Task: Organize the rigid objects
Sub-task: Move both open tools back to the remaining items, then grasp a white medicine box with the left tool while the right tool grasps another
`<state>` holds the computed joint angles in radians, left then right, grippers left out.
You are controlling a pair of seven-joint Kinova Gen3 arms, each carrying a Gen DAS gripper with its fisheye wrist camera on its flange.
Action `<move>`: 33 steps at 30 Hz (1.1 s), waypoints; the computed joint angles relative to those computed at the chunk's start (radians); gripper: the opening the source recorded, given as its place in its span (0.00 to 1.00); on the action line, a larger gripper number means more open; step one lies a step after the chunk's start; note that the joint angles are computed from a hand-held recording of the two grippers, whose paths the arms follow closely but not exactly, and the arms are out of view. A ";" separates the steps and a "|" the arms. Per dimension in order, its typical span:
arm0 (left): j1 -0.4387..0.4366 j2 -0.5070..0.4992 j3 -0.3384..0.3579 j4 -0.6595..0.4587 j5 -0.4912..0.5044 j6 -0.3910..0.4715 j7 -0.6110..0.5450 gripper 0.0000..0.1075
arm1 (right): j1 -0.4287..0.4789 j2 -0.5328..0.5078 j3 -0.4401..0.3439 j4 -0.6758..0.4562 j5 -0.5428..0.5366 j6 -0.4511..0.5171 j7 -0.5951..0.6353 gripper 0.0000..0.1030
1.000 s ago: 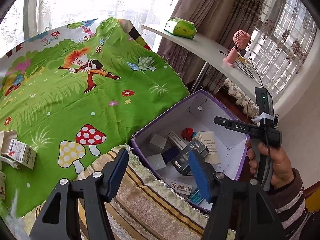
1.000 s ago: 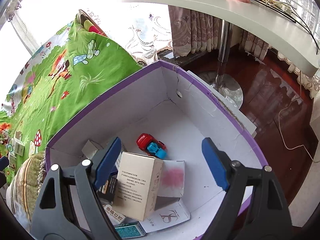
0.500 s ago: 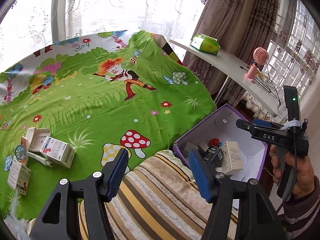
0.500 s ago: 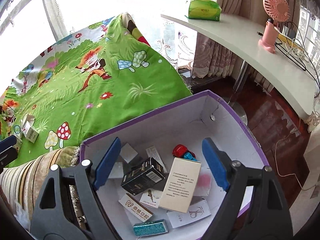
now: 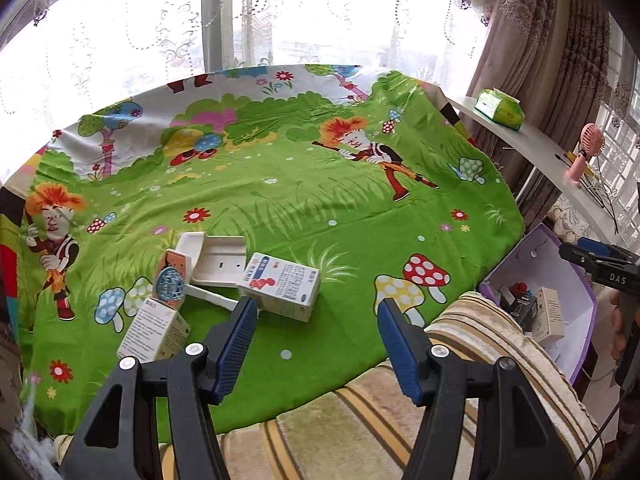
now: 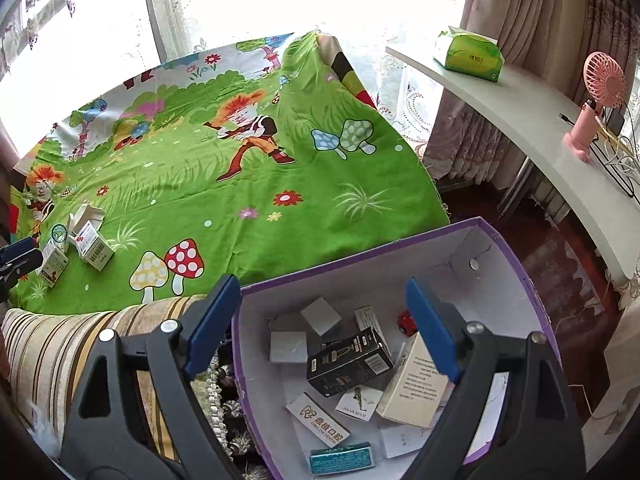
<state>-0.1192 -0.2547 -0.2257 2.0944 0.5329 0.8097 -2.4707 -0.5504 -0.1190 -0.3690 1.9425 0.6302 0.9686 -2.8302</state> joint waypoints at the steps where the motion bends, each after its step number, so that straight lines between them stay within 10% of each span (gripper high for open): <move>1: -0.009 0.013 -0.018 -0.004 -0.005 -0.003 -0.015 0.60 | -0.005 0.012 -0.006 -0.010 0.005 -0.001 0.003 0.84; 26: -0.276 0.305 0.059 -0.117 -0.108 -0.005 0.001 0.69 | -0.260 0.522 0.128 -0.550 -0.157 -0.063 0.577 0.85; 33: -0.313 0.336 0.075 -0.122 -0.073 0.027 -0.039 0.43 | -0.300 0.646 0.172 -0.697 -0.231 0.003 0.758 0.85</move>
